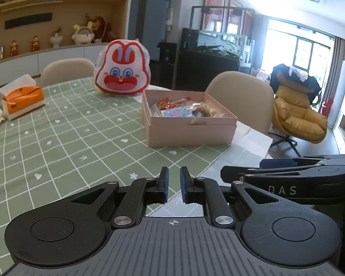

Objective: Organize snacks

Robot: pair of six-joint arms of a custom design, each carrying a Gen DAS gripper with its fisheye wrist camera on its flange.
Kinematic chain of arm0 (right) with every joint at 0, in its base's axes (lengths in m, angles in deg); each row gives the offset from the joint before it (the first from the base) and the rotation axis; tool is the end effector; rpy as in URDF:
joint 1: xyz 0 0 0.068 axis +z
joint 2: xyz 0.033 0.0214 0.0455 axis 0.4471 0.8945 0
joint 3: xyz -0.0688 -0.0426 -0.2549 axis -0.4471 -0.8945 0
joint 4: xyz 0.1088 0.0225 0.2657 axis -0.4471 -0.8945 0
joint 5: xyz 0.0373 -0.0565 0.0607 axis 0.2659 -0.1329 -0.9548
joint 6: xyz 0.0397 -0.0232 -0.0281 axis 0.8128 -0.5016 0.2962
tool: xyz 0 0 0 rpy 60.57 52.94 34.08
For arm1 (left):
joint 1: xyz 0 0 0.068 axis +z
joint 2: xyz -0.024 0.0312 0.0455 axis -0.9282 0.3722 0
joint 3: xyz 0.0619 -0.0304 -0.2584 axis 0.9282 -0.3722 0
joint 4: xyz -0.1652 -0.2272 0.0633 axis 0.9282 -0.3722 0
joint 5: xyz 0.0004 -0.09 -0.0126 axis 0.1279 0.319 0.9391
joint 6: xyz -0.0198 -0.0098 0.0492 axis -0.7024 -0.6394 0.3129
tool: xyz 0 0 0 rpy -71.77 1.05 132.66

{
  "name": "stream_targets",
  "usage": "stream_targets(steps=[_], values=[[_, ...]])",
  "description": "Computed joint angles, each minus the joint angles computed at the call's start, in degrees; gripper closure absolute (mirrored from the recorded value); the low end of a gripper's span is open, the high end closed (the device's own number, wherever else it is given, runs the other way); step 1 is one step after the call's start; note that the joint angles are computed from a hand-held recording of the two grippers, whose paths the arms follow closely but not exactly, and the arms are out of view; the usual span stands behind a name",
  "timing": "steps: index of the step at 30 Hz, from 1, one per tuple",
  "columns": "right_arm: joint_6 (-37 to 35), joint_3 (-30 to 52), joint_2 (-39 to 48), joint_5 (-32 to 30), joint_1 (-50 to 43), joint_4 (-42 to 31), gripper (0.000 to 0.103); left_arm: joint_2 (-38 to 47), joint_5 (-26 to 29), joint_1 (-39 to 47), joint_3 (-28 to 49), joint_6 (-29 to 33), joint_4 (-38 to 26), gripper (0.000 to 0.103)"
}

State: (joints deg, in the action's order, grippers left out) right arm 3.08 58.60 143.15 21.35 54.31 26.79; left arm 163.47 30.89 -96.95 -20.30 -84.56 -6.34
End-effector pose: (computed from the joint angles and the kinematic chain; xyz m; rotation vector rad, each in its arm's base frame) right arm 0.2326 0.1046 0.2126 0.3699 2.1621 0.0887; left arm 0.2728 -0.1545 0.2266 0.5578 2.0508 -0.4400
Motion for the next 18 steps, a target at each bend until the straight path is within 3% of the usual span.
stream_targets(steps=[18], values=[[-0.1,-0.3,-0.7,0.5,0.8,-0.5,0.03,0.3,0.4,-0.4,0.1,-0.1,-0.2,0.089]])
